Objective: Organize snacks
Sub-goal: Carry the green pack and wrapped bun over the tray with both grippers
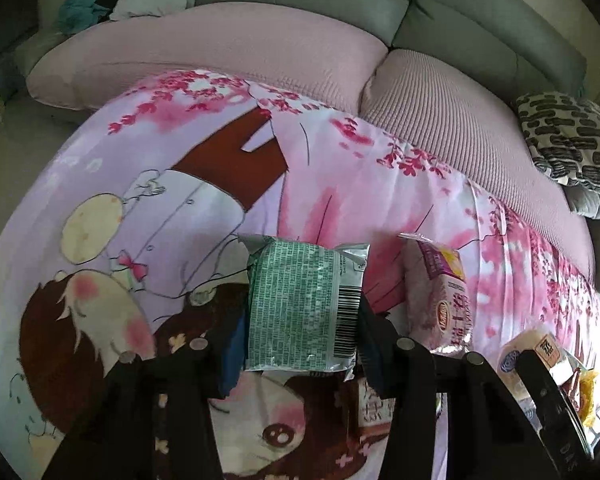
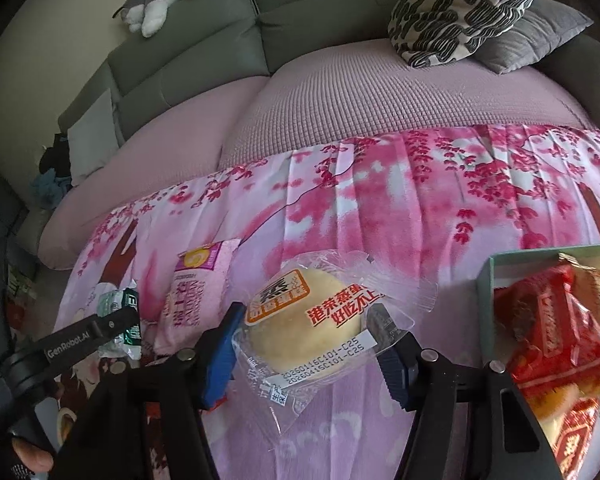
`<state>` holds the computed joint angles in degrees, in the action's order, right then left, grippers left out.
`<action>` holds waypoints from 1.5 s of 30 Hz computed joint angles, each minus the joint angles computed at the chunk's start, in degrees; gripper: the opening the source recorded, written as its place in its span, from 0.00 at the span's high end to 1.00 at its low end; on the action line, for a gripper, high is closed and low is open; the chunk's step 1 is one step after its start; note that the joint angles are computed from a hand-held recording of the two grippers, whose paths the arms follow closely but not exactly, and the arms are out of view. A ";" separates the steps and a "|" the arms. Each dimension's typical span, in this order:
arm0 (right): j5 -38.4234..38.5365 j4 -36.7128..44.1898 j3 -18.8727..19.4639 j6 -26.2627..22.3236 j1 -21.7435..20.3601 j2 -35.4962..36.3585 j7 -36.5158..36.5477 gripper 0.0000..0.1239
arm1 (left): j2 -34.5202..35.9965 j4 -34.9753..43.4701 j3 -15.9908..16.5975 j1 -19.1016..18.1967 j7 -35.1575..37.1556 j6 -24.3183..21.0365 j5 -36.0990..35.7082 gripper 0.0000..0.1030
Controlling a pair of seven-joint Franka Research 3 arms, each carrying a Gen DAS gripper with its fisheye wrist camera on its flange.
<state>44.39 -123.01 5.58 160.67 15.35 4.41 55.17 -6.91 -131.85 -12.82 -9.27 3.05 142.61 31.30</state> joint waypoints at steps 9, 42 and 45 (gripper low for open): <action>-1.06 -8.16 -0.98 2.51 1.57 -8.01 -0.34 0.48 | -5.54 -2.45 -1.84 -1.57 -1.12 -2.68 -1.06 0.51; -6.69 -17.34 -9.58 2.00 -3.60 -20.31 8.99 0.47 | 2.06 11.24 -6.00 -9.21 0.06 -2.43 5.46 0.51; -7.28 -16.65 -9.98 2.53 -5.72 -19.90 11.03 0.47 | 5.04 14.14 -5.97 -10.73 2.23 -1.73 5.43 0.51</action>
<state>37.10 -139.67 -4.40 163.20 9.63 -15.49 66.20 -1.87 -117.71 -18.79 -20.00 5.28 140.88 36.73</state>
